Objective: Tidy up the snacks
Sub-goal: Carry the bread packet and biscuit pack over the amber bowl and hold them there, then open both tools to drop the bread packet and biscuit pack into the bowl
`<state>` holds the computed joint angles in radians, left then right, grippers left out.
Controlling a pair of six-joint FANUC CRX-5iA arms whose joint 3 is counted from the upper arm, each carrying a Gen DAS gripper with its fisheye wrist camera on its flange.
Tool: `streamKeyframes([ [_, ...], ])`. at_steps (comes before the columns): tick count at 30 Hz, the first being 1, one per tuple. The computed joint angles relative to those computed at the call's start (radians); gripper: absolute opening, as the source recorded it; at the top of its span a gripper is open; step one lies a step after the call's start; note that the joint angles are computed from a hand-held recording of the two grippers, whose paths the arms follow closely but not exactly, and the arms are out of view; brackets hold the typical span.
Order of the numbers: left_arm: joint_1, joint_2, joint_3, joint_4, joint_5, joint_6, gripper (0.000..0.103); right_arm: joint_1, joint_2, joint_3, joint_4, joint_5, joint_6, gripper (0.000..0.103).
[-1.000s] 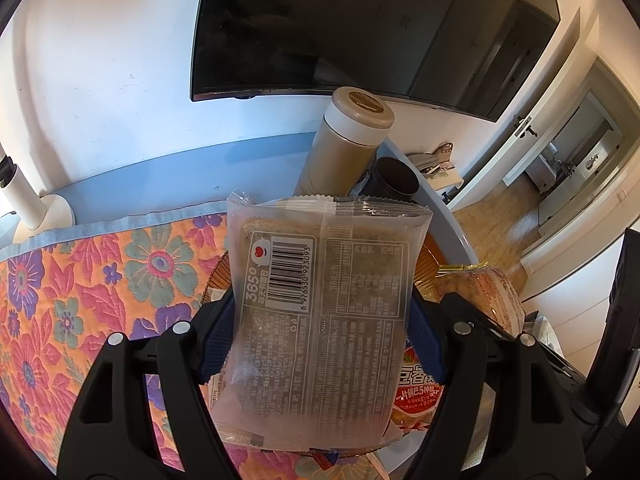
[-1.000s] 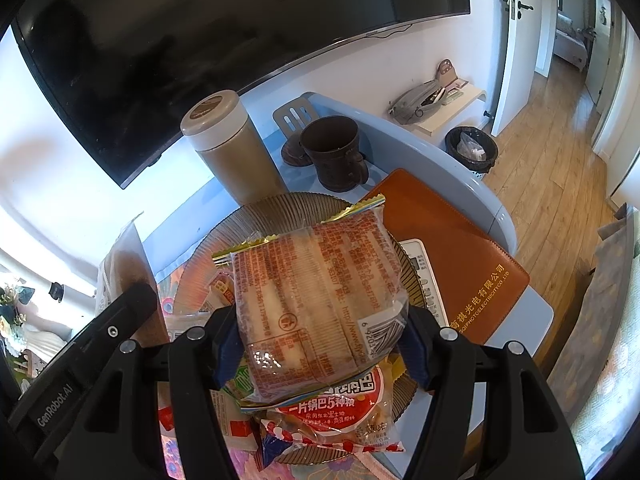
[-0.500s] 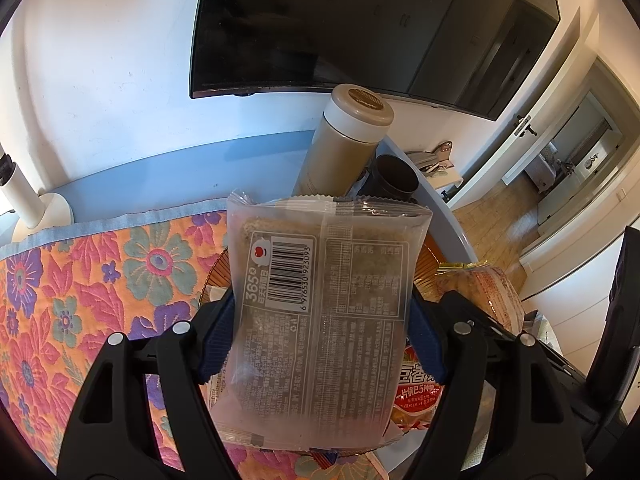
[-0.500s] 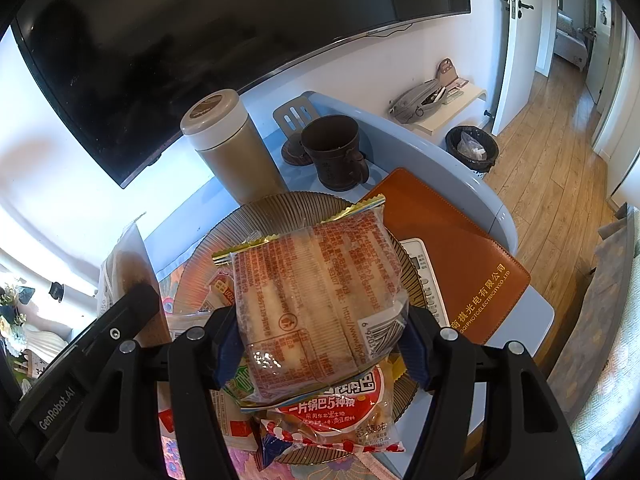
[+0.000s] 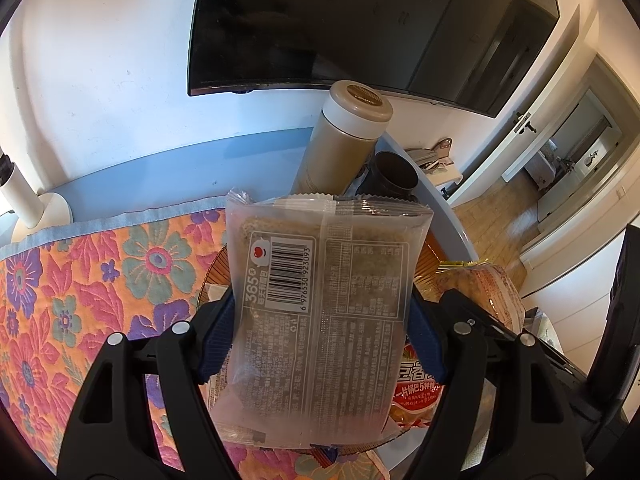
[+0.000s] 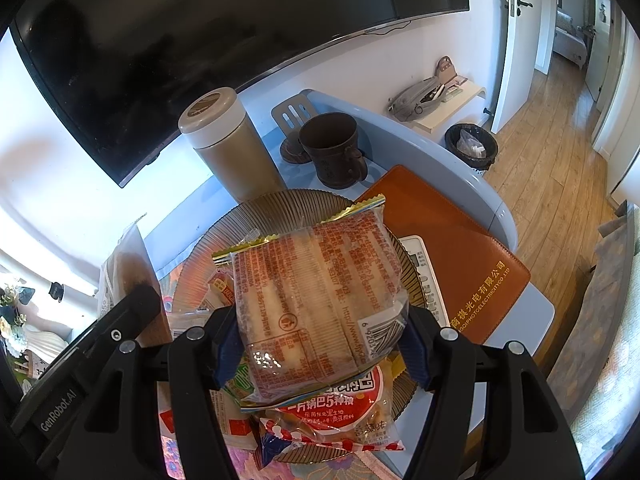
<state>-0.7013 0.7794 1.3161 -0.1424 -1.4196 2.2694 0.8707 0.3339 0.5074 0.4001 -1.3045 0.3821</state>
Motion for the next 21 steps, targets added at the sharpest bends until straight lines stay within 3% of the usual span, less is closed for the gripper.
streamKeyframes([
  [9, 0.001, -0.012, -0.019, 0.009, 0.013, -0.016, 0.075, 0.0, -0.009, -0.013, -0.006, 0.006, -0.01, 0.064],
  [12, 0.003, -0.077, -0.126, 0.002, 0.091, -0.006, 0.085, -0.004, -0.015, -0.018, -0.02, 0.017, -0.013, 0.066],
  [14, -0.002, -0.13, -0.2, -0.026, 0.147, -0.006, 0.089, -0.011, -0.023, -0.024, -0.037, 0.029, -0.025, 0.073],
  [21, 0.0, -0.284, -0.399, -0.092, 0.238, 0.077, 0.094, 0.001, -0.062, -0.071, 0.014, 0.063, -0.085, 0.074],
])
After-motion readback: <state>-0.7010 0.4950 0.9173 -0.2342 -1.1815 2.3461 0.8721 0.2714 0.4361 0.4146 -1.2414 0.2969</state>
